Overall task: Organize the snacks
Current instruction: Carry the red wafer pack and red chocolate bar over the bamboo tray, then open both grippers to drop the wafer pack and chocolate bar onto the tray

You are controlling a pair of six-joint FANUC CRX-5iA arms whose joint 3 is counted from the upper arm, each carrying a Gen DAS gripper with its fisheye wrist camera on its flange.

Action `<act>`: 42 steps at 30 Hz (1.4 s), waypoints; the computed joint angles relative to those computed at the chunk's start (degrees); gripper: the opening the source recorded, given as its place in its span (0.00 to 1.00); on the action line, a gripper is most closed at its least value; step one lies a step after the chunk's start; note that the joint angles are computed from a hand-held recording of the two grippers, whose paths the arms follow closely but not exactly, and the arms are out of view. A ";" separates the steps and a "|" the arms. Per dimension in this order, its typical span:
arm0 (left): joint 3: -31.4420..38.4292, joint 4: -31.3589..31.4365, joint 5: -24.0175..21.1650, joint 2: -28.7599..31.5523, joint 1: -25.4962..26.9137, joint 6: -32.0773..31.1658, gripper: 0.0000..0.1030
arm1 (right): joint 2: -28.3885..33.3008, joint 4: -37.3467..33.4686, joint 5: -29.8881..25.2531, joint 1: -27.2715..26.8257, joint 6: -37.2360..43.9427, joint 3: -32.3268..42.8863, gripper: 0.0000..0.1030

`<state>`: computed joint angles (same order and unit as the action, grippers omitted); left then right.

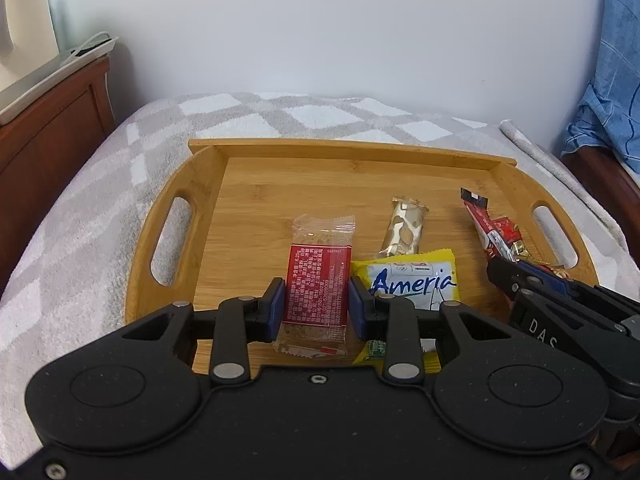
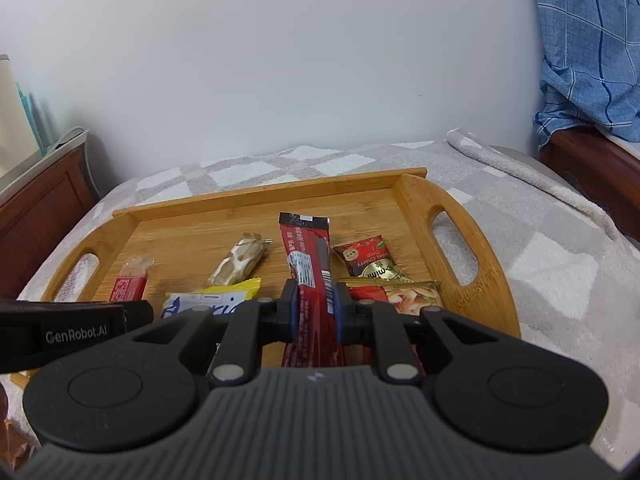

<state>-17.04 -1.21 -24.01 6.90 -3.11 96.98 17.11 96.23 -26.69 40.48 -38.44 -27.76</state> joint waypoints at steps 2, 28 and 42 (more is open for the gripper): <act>-0.46 0.81 0.38 0.01 0.13 -0.65 0.31 | 0.39 -0.51 -0.22 0.10 0.07 0.27 0.21; 1.06 -5.74 -2.35 0.22 -1.55 3.62 0.31 | 1.26 2.21 -0.82 -0.12 -2.31 0.05 0.26; -0.25 -7.10 -3.84 -3.70 -1.10 5.67 0.58 | -2.43 5.68 1.09 -1.14 -5.08 -2.46 0.51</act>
